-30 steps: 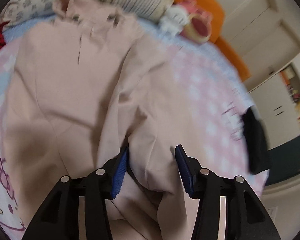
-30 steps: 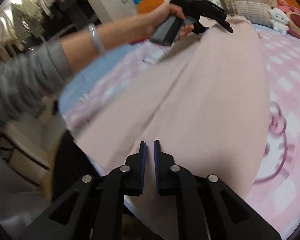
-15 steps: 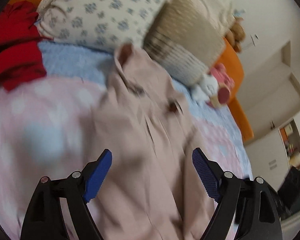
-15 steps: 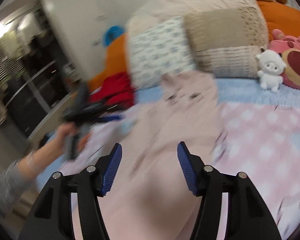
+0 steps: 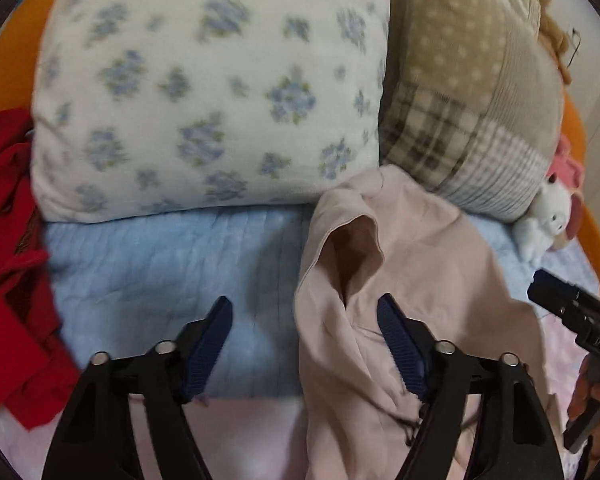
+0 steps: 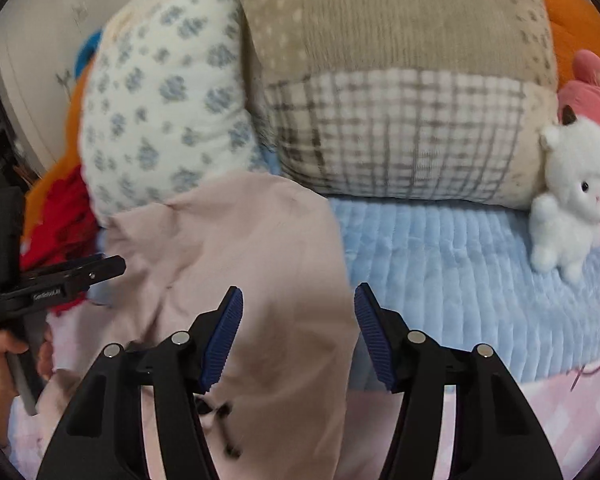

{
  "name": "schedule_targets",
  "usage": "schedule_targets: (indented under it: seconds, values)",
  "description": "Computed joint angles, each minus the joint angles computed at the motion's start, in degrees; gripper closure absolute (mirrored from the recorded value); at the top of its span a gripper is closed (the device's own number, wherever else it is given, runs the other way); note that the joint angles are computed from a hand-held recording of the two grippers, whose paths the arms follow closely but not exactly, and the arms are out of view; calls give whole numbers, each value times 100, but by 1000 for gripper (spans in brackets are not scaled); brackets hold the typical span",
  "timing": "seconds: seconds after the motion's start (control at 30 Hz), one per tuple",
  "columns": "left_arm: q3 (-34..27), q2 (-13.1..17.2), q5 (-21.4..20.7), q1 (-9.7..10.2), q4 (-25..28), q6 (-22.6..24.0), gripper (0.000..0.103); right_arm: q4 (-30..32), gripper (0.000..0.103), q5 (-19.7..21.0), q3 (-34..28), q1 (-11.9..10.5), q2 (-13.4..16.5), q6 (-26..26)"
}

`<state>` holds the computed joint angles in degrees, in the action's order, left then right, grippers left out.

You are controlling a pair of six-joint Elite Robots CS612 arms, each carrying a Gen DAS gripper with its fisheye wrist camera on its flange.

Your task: Fold large clothes

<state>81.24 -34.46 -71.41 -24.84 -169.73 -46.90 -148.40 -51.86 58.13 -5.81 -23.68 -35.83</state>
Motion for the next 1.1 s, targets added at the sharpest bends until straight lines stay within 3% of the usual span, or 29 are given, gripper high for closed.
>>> schedule_targets:
  seconds: [0.13, 0.17, 0.23, 0.33, 0.47, 0.57, 0.67, 0.77, 0.87, 1.1]
  values:
    - [-186, 131, -242, 71, 265, -111, 66, -61, 45, -1030, -373, 199, 225, -145]
    - [-191, 156, -262, 79, 220, -165, 84, 37, 48, -1051, -448, 214, 283, -223]
    - [-193, 196, -300, 84, 108, -150, 91, 429, 87, -1052, -583, 232, 354, -350]
    - [-99, 179, -94, 53, -86, -112, 94, 383, 100, -1006, -513, 257, 353, -613]
    - [215, -5, -31, 2, -621, 178, 95, -342, 101, -396, -56, 153, 138, -653]
    - [666, -295, 11, -107, -1405, 451, 95, -538, 101, 184, 290, -13, -116, -660]
    - [1222, -653, -335, -243, -2476, 457, 95, -642, 101, 742, 828, -239, -524, -976]
    - [1713, -1036, -560, -516, -2848, 546, 95, -291, 101, 1303, 1435, -542, -1010, -1536]
    - [2156, -1321, -518, -891, -2913, 527, 95, 278, 101, 1559, 2057, -839, -1477, -2323]
    - [3150, -1305, -538, -1628, -4344, -156, 95, 1592, 101, 2020, 3193, -1498, -2136, -4133]
